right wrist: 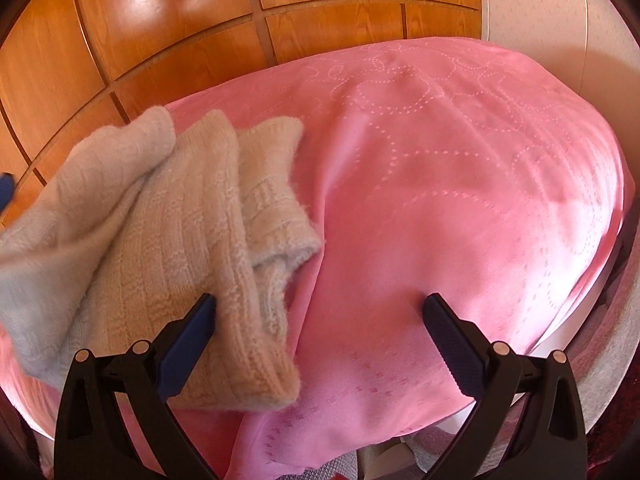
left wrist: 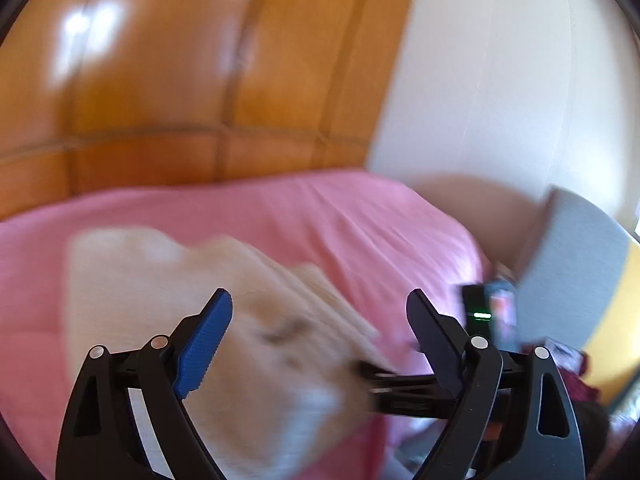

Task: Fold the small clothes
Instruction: 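Open the left tool while the right tool moves to the sweater's other end, then grasp the sweater end with the right tool and lift it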

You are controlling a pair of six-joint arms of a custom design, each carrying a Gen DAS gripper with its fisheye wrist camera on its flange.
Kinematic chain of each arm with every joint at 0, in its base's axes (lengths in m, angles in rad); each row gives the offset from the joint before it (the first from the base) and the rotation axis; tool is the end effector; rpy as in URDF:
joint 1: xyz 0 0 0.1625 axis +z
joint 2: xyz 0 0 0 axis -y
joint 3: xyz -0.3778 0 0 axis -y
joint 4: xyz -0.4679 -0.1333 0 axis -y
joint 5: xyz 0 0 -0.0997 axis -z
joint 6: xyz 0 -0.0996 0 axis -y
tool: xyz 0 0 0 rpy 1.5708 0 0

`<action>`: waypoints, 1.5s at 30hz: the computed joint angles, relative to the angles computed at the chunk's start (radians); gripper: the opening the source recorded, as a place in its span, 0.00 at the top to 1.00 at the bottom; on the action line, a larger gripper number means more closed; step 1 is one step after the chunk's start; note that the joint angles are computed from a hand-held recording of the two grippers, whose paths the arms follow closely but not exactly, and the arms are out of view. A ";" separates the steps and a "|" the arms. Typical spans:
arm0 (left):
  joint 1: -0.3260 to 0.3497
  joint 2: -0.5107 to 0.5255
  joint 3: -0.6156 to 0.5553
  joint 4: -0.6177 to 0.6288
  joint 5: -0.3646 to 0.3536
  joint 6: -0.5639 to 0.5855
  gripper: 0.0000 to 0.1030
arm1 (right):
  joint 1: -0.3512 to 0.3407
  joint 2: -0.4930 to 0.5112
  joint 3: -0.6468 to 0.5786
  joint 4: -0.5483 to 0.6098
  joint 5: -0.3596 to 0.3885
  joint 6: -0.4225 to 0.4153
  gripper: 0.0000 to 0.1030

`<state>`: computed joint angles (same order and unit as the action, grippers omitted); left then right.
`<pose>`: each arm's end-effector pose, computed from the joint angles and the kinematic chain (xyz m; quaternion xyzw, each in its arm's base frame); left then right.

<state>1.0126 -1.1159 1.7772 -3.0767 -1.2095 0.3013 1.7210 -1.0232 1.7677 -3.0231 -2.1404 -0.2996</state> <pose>-0.2125 -0.6585 0.2272 0.3069 0.8464 -0.4209 0.1109 0.1791 -0.6516 0.1691 0.1058 -0.8993 0.3120 0.2876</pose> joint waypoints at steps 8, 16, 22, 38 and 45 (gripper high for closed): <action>0.102 -0.018 -0.033 -0.076 0.279 -0.294 0.13 | -0.012 -0.112 0.031 0.041 0.385 0.083 0.02; 0.185 -0.064 -0.006 0.058 0.194 -0.327 0.13 | -0.081 0.018 -0.178 0.444 0.761 0.354 0.02; 0.186 -0.063 0.004 0.056 0.179 -0.275 0.13 | -0.071 0.147 -0.339 0.556 0.762 0.404 0.33; 0.049 0.176 -0.149 0.072 0.328 0.067 0.11 | -0.100 -0.001 -0.214 0.385 0.643 0.203 0.79; 0.044 0.112 -0.097 0.140 0.312 0.049 0.10 | -0.163 -0.034 -0.129 0.229 0.681 0.287 0.31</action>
